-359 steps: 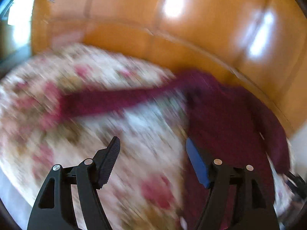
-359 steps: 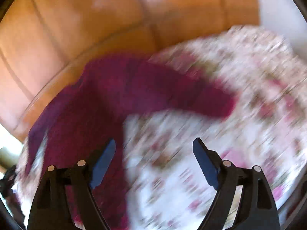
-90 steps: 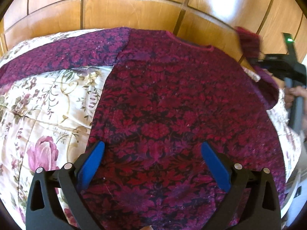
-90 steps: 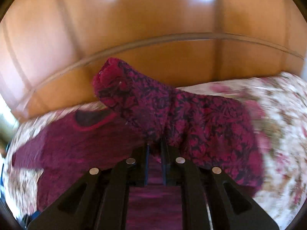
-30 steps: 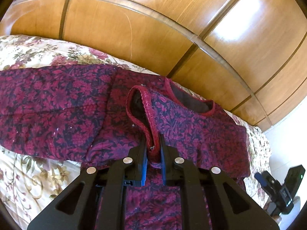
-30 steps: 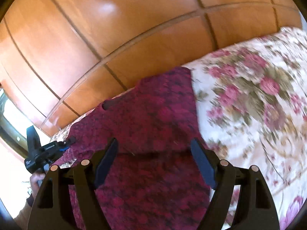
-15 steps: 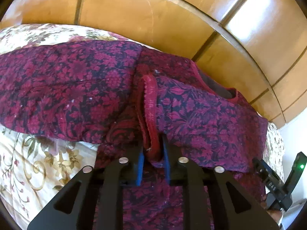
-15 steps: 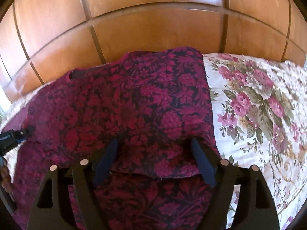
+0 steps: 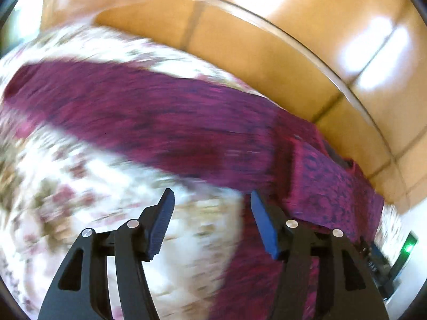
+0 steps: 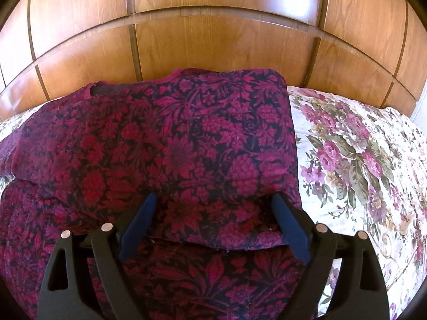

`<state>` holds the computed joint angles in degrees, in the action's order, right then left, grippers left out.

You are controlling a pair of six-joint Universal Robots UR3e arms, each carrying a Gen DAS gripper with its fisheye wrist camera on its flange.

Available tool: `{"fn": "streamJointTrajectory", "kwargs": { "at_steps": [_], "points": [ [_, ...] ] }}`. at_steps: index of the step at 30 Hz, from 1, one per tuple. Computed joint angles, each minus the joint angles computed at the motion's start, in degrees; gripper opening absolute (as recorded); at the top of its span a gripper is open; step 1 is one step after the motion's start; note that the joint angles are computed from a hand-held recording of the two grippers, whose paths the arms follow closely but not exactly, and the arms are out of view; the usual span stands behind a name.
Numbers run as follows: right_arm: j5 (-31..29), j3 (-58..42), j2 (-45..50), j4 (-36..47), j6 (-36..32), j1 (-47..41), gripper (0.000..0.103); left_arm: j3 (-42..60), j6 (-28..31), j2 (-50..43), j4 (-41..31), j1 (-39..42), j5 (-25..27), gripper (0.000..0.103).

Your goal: Fold small clothes

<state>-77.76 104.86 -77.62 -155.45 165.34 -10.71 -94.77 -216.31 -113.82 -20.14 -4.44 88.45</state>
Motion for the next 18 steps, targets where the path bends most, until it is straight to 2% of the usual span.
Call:
{"fn": "streamJointTrajectory", "kwargs": {
  "at_steps": [6,9,13,15,18],
  "points": [
    [-1.59,0.03,0.25,-0.91,0.33,0.66,0.091,-26.99,-2.47,17.71,12.13,17.92,-10.89,0.058],
    [-2.4,0.06,0.43,-1.38,0.38,0.98,0.092,-35.02,-3.36,23.08,16.71,27.23,-14.56,0.058],
    [-3.07,-0.08,0.74,-1.63,0.59,1.29,0.094,-37.47,-2.56,25.39,15.35,36.12,-17.62,0.058],
    [-3.4,-0.2,0.87,-1.66,0.75,1.47,0.094,-38.73,-2.54,24.02,17.62,41.45,-23.69,0.058],
    [-3.77,-0.28,1.04,-1.77,0.9,1.68,0.095,-36.16,-2.83,20.33,17.35,43.97,-24.74,0.058]
  ]
}}
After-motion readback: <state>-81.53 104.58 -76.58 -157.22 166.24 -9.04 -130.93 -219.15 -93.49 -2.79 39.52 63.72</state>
